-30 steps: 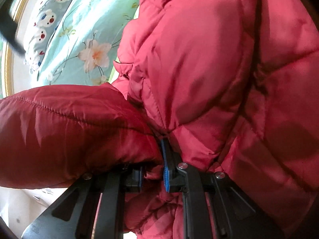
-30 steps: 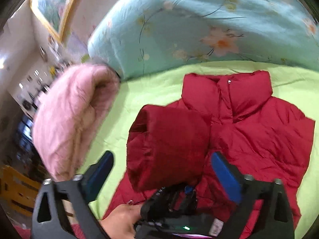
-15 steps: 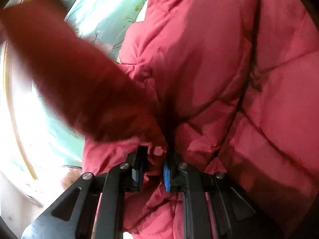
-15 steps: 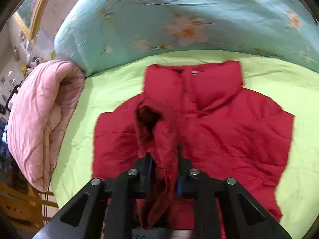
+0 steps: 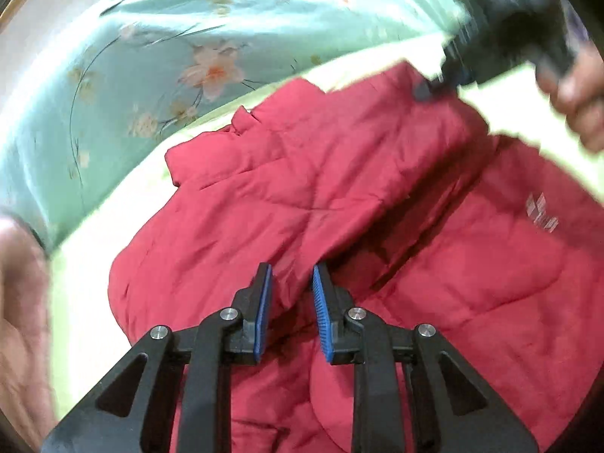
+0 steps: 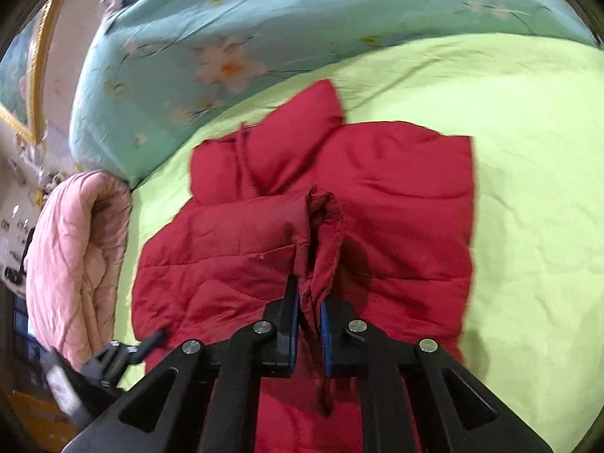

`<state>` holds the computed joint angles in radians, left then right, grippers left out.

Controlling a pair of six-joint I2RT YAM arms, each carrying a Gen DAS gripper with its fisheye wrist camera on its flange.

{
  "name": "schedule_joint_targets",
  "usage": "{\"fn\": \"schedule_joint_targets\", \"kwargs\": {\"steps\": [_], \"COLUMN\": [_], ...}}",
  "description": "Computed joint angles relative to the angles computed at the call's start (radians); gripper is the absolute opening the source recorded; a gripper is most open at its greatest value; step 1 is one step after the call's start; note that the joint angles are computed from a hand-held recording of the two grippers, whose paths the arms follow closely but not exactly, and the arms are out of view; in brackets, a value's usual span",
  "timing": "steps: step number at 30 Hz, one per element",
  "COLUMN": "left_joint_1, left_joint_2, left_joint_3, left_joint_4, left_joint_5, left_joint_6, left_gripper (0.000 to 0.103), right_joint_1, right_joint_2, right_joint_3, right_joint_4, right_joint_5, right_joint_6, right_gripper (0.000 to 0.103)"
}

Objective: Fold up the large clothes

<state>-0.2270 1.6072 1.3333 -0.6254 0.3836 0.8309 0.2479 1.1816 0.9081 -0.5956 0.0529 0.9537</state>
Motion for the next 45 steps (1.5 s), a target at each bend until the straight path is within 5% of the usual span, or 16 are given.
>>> {"fn": "schedule_joint_targets", "kwargs": {"steps": [11,13,16,21,26,30,34,38,45], "left_joint_1": [0.135,0.150,0.169,0.183,0.176,0.163,0.158,0.159,0.171], "left_joint_2": [0.261,0.324,0.371,0.425,0.501,0.514,0.506,0.549,0.604], "left_joint_3": [0.375,0.457,0.517,0.596,0.700,0.693,0.630,0.629,0.691], "left_joint_4": [-0.187,-0.231,-0.261,-0.304,-0.381,-0.395,-0.372,-0.372,-0.408], "left_joint_5": [0.134,0.149,0.164,0.171,0.192,0.168,0.145,0.150,0.180], "left_joint_6": [-0.258,-0.293,-0.315,-0.351,-0.376,-0.336,-0.276,-0.284,-0.283], "left_gripper": [0.020,0.020,0.020,0.020,0.020,0.020,0.020,0.020,0.020], "right_joint_1": [-0.013,-0.006,0.040,0.209,0.238,0.201,0.194,0.193,0.149], "right_joint_2": [0.030,0.045,0.024,-0.007,0.154,0.316,0.304,0.209,0.254], "right_joint_3": [-0.009,-0.021,-0.006,0.105,0.208,0.271,0.174,0.016,0.011], "right_joint_4": [-0.020,-0.021,-0.082,-0.217,-0.052,-0.093,-0.146,-0.071,-0.006], "right_joint_5": [0.086,0.116,0.199,0.486,0.377,0.345,0.355,0.329,0.293], "right_joint_6": [-0.047,-0.023,0.020,0.118,-0.062,-0.082,-0.013,0.034,0.015], "right_gripper": [0.011,0.027,0.037,0.054,0.061,0.061,0.061,0.060,0.060]}}
